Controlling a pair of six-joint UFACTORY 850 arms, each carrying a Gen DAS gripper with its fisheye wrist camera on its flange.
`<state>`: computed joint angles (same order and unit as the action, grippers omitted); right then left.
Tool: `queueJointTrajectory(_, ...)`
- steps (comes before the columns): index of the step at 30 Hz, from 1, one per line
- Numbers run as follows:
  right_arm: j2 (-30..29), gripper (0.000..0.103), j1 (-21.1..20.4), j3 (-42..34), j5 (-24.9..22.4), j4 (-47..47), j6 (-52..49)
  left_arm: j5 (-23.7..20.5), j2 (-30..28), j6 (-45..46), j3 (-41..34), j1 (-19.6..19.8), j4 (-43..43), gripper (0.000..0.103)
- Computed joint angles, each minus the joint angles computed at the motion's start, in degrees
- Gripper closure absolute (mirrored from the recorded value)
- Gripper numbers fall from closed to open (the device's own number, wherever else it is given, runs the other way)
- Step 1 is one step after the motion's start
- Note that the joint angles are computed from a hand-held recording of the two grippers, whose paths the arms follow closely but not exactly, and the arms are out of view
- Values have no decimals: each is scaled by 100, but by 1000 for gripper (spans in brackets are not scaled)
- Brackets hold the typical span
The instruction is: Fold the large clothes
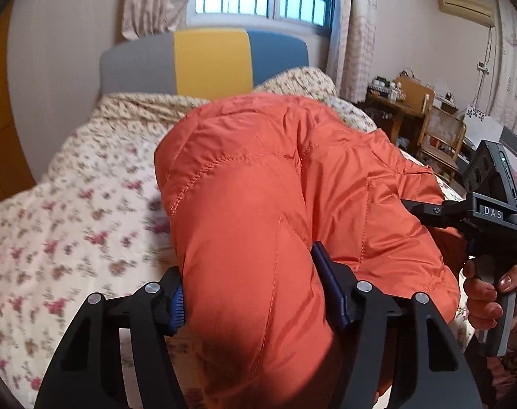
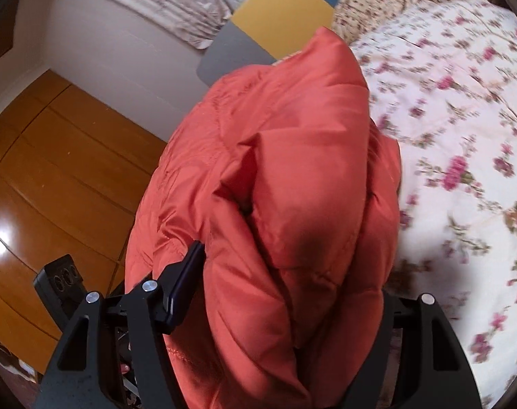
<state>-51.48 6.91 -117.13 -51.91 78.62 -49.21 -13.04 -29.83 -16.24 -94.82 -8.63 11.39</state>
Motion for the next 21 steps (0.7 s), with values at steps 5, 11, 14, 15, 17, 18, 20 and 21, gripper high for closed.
queueJointTrajectory(5, -97, 36, 322, -308, 53, 25, -220, 378, 507, -1870, 704, 188, 1847, 41)
queueJointTrajectory(11, -706, 36, 764, -1321, -155, -534, 349, 387, 917, -3833, 1318, 548, 3476, 41)
queueJointTrajectory(14, -1046, 36, 1006, -1938, -106, -870, 640, 371, 1097, -4773, 1592, 710, 4291, 41)
queueJointTrajectory(15, -1174, 35, 1084, -2173, -72, -1034, 772, 360, 1133, -5082, 1667, 788, 4542, 41)
queueJointTrajectory(17, -1502, 33, 1223, -2756, 14, -1445, 1125, 344, 1153, -5245, 1750, 893, 4536, 41)
queueJointTrajectory(18, -1652, 29, 1292, -3008, 82, -1691, 1338, 399, 1136, -5166, 1783, 972, 4329, 41)
queueJointTrajectory(20, -1789, 25, 1350, -3184, 172, -1959, 1570, 507, 1112, -4644, 1840, 1072, 3560, 40)
queueJointTrajectory(21, -1728, 23, 1366, -3025, 280, -1929, 1529, 625, 1128, -4580, 1912, 1119, 3356, 39)
